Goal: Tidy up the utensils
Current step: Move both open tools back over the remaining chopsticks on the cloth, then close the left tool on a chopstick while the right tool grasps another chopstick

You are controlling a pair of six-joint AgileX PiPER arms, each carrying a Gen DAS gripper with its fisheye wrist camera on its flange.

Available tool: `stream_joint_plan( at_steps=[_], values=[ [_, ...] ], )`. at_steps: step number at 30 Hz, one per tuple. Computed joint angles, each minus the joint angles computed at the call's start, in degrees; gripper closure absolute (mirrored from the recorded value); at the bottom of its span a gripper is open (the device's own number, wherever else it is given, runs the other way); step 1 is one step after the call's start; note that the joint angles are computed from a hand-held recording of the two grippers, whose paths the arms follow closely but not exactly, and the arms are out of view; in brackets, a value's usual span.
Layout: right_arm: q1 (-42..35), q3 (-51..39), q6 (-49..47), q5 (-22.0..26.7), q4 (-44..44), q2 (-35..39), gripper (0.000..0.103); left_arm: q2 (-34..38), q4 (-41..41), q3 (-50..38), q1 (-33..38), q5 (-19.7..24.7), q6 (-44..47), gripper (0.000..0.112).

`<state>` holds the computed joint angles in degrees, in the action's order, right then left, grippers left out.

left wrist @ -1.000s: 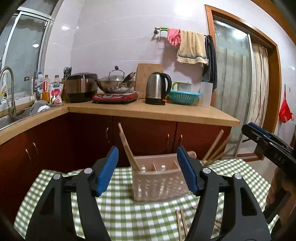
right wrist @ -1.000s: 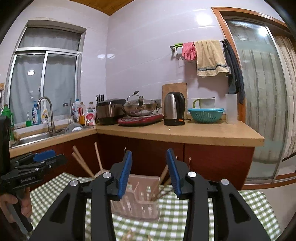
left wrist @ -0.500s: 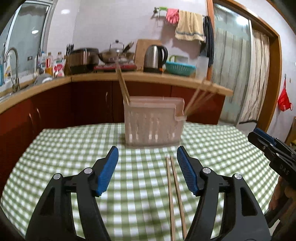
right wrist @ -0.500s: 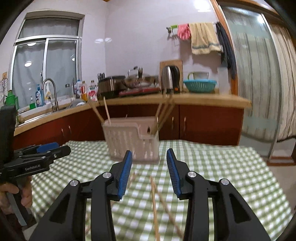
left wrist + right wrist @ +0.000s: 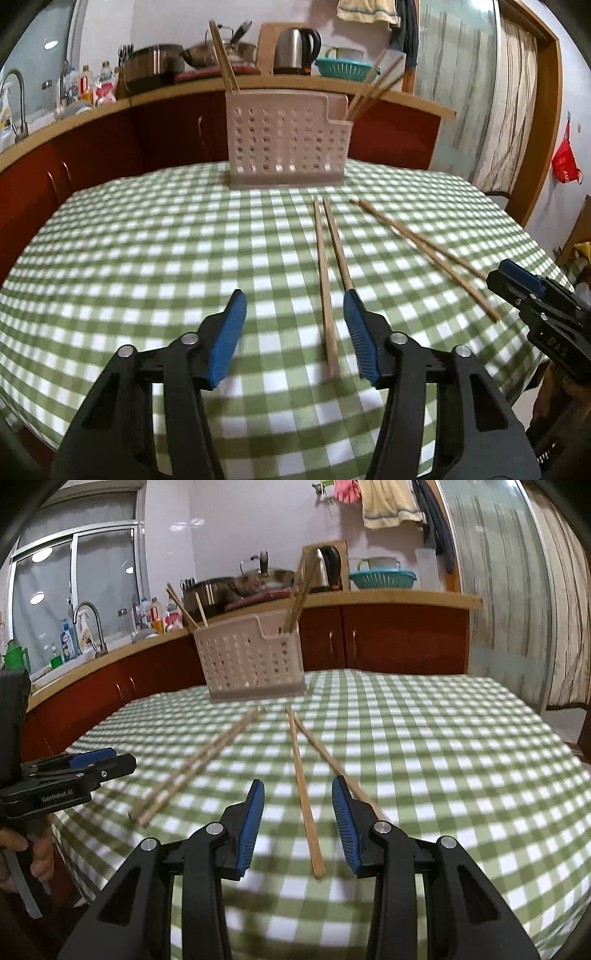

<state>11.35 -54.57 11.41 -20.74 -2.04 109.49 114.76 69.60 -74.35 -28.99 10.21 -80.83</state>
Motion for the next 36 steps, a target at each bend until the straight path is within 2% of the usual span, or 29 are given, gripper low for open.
stream_joint_plan(
  at_steps=[6,14,15,20,22,32,36],
  values=[
    [-0.33,1.27,0.69,-0.85,0.01,1.1,0.068,2.22,-7.94,-0.86,-0.18,-0.59,7.23,0.066],
    [-0.3,0.74,1.41,-0.37,-0.67,2.64,0.074,4.07,-16.08,-1.88,-0.48,-0.95,15.61,0.079],
    [-0.18,0.57,1.21,-0.18,-0.4,2.81,0.075,4.03,-13.55,-1.65,-0.78,-0.82,13.59,0.08],
    [-0.04,0.43,0.43,0.61,0.24,2.79,0.089,4.01,-10.62,-1.12,-0.96,-1.19,11.64,0.098],
    [-0.03,0.4,0.2,0.68,0.41,2.78,0.091,3.75,-8.99,-0.59,-0.95,-1.27,10.42,0.106],
    [1.14,0.58,-0.91,0.49,1.63,2.24,0.096,1.47,2.28,3.22,-0.75,-1.36,0.06,0.106],
    [1.62,1.25,-3.05,-0.42,4.23,0.95,0.096,-0.13,12.22,4.9,-0.26,-1.06,-10.2,0.106]
  ],
)
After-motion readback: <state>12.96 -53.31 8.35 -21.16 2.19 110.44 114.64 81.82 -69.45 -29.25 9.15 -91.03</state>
